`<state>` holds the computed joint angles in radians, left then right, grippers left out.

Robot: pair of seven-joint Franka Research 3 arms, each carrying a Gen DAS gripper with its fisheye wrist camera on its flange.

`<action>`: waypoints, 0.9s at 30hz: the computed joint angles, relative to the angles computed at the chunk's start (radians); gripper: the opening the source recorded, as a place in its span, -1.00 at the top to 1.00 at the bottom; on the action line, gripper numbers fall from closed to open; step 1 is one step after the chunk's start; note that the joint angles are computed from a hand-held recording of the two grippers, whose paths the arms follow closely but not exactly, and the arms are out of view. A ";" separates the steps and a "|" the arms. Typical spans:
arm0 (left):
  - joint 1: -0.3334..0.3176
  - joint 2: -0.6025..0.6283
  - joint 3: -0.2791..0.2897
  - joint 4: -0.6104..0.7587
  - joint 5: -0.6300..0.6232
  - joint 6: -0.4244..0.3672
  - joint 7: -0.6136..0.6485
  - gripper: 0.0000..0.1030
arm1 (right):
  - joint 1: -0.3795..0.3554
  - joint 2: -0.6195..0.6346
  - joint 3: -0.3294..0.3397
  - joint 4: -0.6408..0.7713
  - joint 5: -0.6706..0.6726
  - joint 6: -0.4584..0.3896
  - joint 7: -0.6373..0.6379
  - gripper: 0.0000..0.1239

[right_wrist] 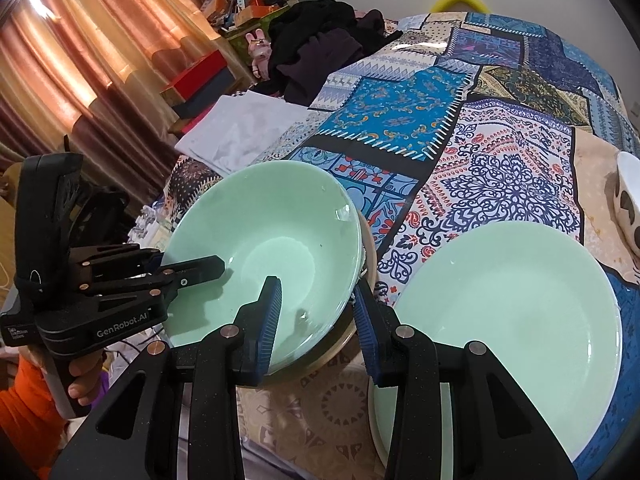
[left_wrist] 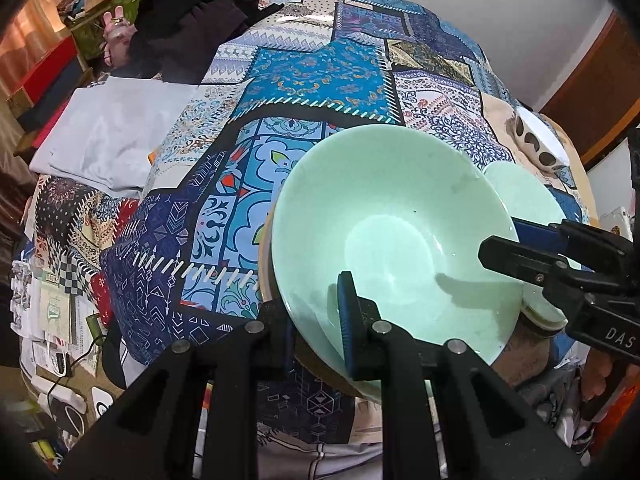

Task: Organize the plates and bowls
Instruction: 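Lower the pale green bowl into the pink bowl, open left gripper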

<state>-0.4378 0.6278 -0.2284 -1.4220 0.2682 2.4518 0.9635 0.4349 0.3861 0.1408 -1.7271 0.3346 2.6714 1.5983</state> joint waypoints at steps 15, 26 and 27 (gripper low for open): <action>-0.006 0.019 -0.007 0.068 -0.028 -0.088 0.013 0.58 | -0.016 -0.044 0.005 -0.060 0.029 0.058 -0.037 0.44; -0.017 -0.004 0.009 0.075 0.003 -0.114 -0.004 0.35 | -0.038 -0.115 -0.011 -0.151 0.060 0.120 -0.032 0.44; -0.020 -0.006 0.012 0.076 0.009 -0.116 -0.009 0.35 | -0.034 -0.123 -0.019 -0.164 0.047 0.129 -0.016 0.44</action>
